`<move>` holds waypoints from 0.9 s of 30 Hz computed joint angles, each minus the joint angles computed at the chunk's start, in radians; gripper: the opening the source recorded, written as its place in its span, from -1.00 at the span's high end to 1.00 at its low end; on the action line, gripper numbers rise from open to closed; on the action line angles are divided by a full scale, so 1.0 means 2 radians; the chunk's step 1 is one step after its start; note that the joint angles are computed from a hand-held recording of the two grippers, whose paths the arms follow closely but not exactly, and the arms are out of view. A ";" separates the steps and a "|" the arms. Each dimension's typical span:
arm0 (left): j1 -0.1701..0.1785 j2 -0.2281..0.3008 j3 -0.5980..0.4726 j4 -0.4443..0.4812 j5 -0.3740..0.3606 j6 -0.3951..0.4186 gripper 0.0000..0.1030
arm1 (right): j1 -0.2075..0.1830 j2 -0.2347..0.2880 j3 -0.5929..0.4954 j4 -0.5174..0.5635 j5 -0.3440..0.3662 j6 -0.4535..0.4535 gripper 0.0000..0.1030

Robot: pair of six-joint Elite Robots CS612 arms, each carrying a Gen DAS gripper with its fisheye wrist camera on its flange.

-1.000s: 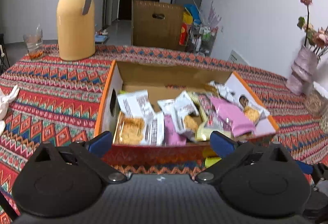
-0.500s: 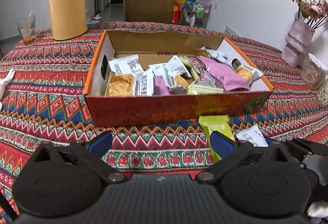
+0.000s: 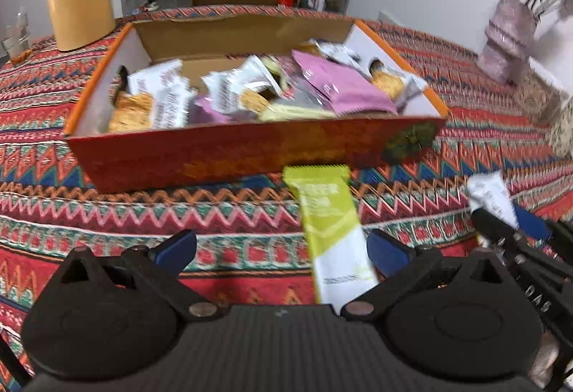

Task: Organize snacks
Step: 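Grasp the green-and-white bar with the left tool while the right holds the white packet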

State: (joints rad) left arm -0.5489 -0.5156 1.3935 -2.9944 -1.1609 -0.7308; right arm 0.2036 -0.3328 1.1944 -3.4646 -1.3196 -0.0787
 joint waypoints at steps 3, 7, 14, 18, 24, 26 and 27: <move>-0.003 0.009 -0.021 0.036 -0.001 -0.004 -1.00 | -0.004 0.004 -0.001 -0.011 -0.002 0.022 0.23; -0.007 0.017 -0.041 0.080 0.003 -0.015 -1.00 | -0.006 0.010 -0.004 -0.026 0.000 0.037 0.23; -0.011 0.025 -0.055 0.111 0.016 -0.030 -1.00 | -0.009 0.013 -0.001 -0.044 0.016 0.046 0.21; -0.012 0.025 -0.055 0.108 0.018 -0.032 -1.00 | -0.011 0.014 -0.001 -0.049 0.022 0.051 0.19; -0.011 0.026 -0.060 0.118 0.014 -0.031 -1.00 | -0.011 0.015 0.000 -0.057 0.024 0.054 0.19; -0.010 0.026 -0.061 0.119 0.011 -0.030 -1.00 | -0.011 0.015 0.000 -0.057 0.025 0.055 0.19; -0.010 0.026 -0.060 0.116 0.009 -0.024 -1.00 | -0.011 0.015 0.000 -0.056 0.024 0.055 0.19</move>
